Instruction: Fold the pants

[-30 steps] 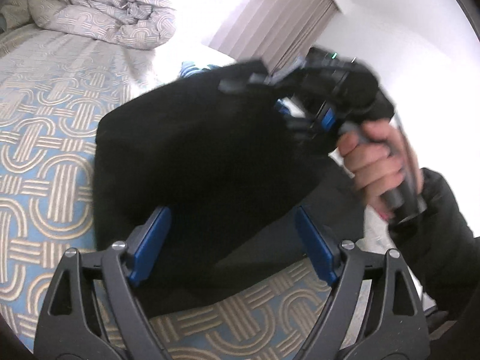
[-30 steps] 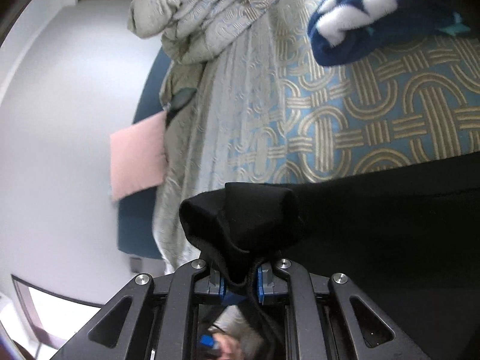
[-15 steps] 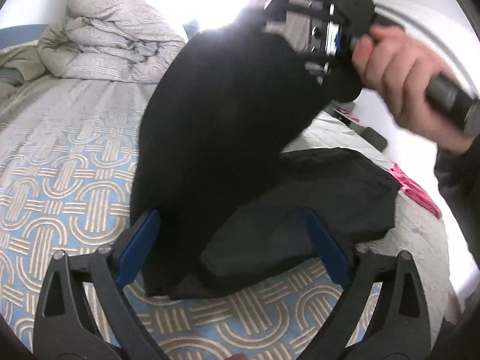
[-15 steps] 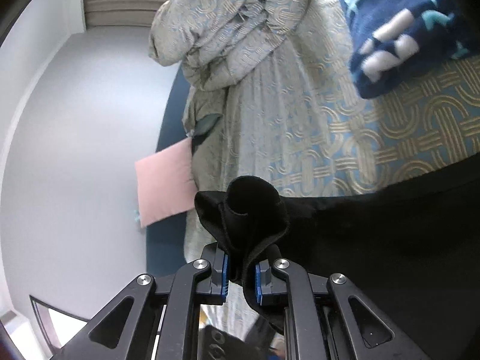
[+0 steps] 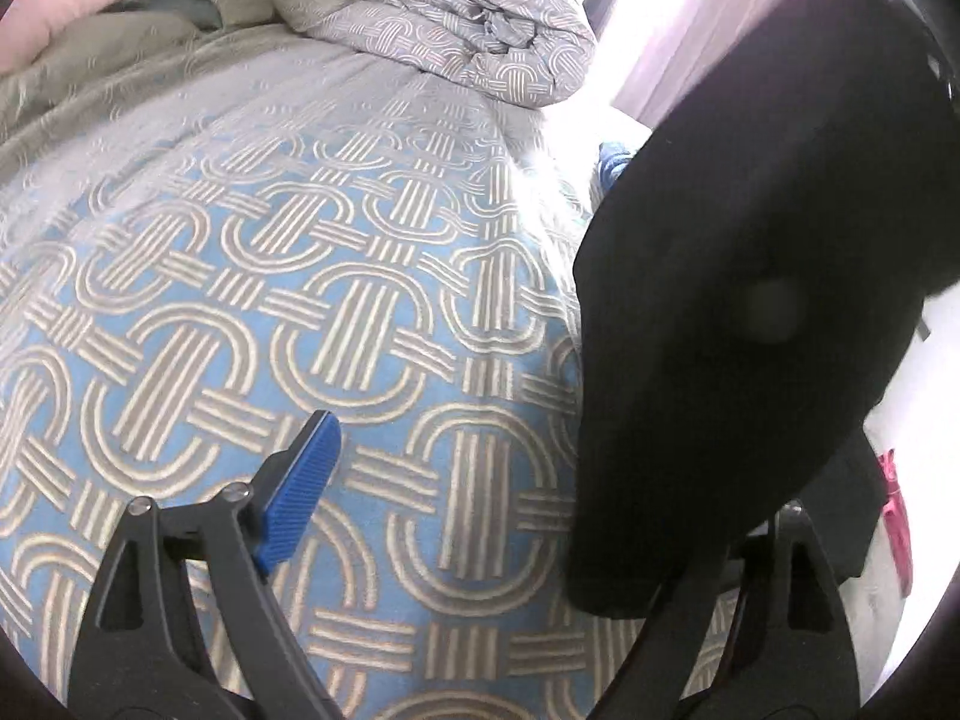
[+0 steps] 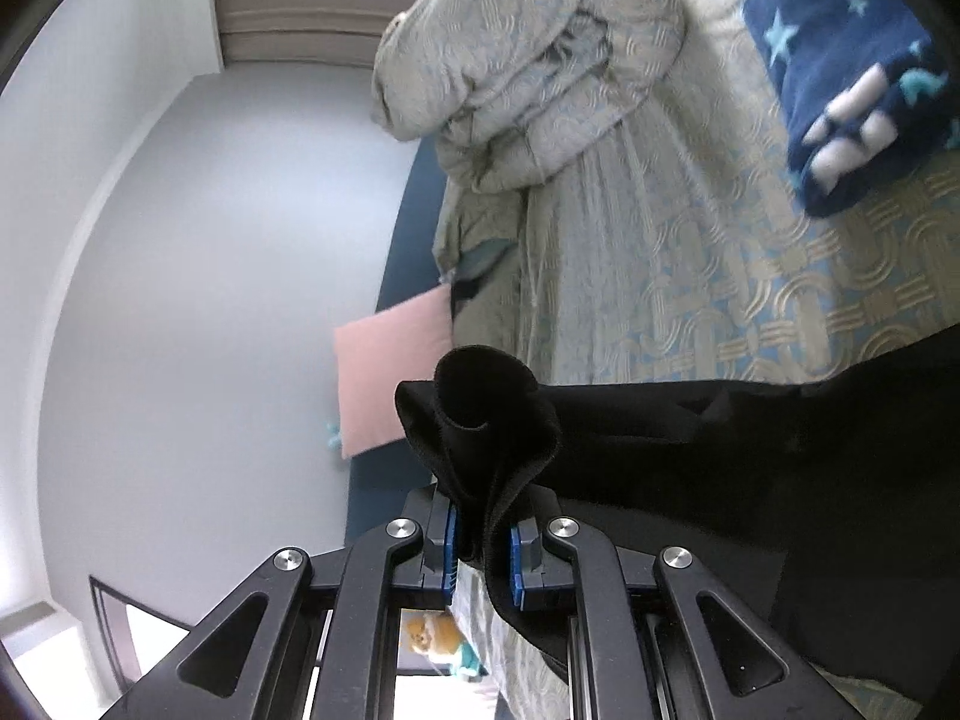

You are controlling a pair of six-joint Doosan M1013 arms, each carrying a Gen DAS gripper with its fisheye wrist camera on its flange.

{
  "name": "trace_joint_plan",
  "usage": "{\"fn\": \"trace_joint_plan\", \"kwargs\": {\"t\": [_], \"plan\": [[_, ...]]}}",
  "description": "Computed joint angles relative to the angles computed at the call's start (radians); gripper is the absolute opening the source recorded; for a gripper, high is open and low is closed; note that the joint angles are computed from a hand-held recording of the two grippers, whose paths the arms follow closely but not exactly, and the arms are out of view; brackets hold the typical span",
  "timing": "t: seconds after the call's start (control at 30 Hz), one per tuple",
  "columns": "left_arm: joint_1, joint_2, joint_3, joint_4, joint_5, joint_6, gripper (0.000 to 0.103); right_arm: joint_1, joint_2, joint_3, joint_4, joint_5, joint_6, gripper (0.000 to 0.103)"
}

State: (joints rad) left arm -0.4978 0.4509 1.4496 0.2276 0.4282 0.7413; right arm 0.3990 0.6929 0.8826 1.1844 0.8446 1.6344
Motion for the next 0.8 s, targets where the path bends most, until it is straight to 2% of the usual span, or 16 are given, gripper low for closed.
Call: {"fn": "trace_joint_plan", "kwargs": {"t": [0.17,0.4,0.53,0.8], "plan": [[-0.006,-0.012,0.018,0.013,-0.003,-0.004,0.088,-0.023,-0.038,0.071,0.023,-0.030,-0.010,0.011],[0.001,-0.015,0.026,-0.084,-0.005,0.090,0.094,-0.049,-0.071,0.144,0.077,-0.047,-0.059,0.011],[-0.010,-0.016,0.023,-0.037,0.014,0.074,0.095,-0.058,-0.088,0.169,0.085,-0.043,-0.088,0.011],[-0.040,0.003,-0.020,0.099,0.113,0.036,0.095,-0.097,-0.128,0.258,0.115,-0.028,-0.143,0.010]]}}
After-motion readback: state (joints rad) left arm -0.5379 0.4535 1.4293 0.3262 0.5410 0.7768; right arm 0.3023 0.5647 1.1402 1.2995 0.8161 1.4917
